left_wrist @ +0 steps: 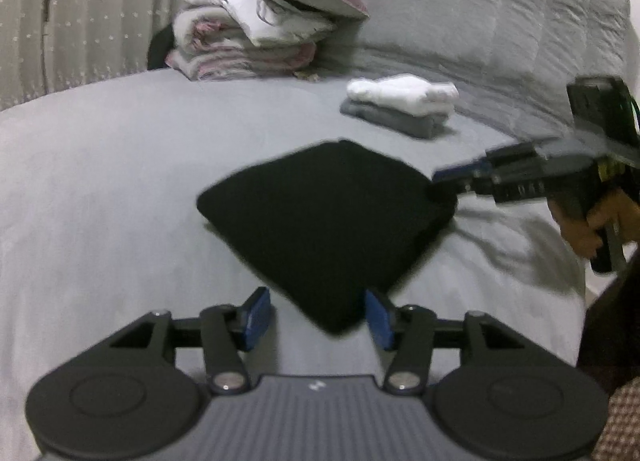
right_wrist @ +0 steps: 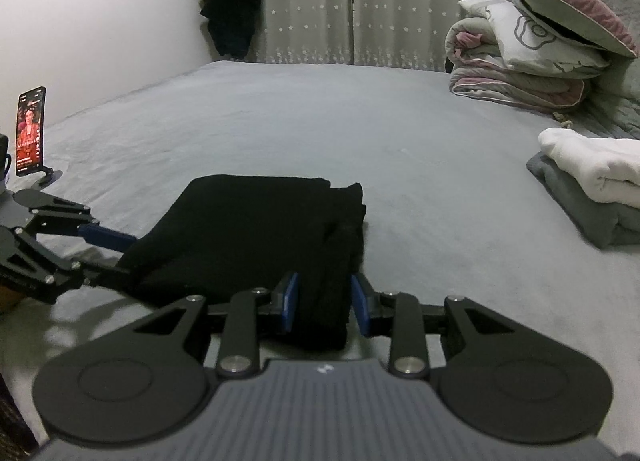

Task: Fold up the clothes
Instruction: 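Lower the folded black bundle onto the bed and open both grippers, then grasp the folded black bundle edges with both grippers and lift it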

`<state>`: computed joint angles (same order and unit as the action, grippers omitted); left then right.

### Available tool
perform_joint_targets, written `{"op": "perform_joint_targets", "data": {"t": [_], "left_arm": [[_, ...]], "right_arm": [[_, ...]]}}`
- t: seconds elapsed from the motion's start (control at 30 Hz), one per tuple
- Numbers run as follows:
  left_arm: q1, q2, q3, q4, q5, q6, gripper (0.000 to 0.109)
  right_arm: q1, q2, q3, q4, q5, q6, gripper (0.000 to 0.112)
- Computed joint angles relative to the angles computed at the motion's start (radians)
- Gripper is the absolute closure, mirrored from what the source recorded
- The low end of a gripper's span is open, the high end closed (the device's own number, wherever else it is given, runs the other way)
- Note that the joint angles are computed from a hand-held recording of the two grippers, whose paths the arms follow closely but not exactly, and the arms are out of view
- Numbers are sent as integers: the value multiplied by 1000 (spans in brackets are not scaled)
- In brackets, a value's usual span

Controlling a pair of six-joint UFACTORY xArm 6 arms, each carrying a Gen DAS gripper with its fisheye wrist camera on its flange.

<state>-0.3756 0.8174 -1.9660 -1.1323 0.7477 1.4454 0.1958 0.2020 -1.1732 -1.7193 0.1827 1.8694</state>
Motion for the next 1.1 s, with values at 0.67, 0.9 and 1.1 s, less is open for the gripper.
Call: {"op": "perform_joint_targets", "data": {"t": [0.67, 0.9, 1.1], "left_arm": [[26, 34, -96, 44, 51, -75, 29], [29, 176, -327, 93, 114, -327, 28], [18, 335, -593, 201, 165, -586, 28]], "right_arm": [[-22, -46, 26, -2, -41, 87, 61], [-65, -44, 18, -41, -127, 226, 56], [-96, -29, -2, -79, -179, 367, 56]]}}
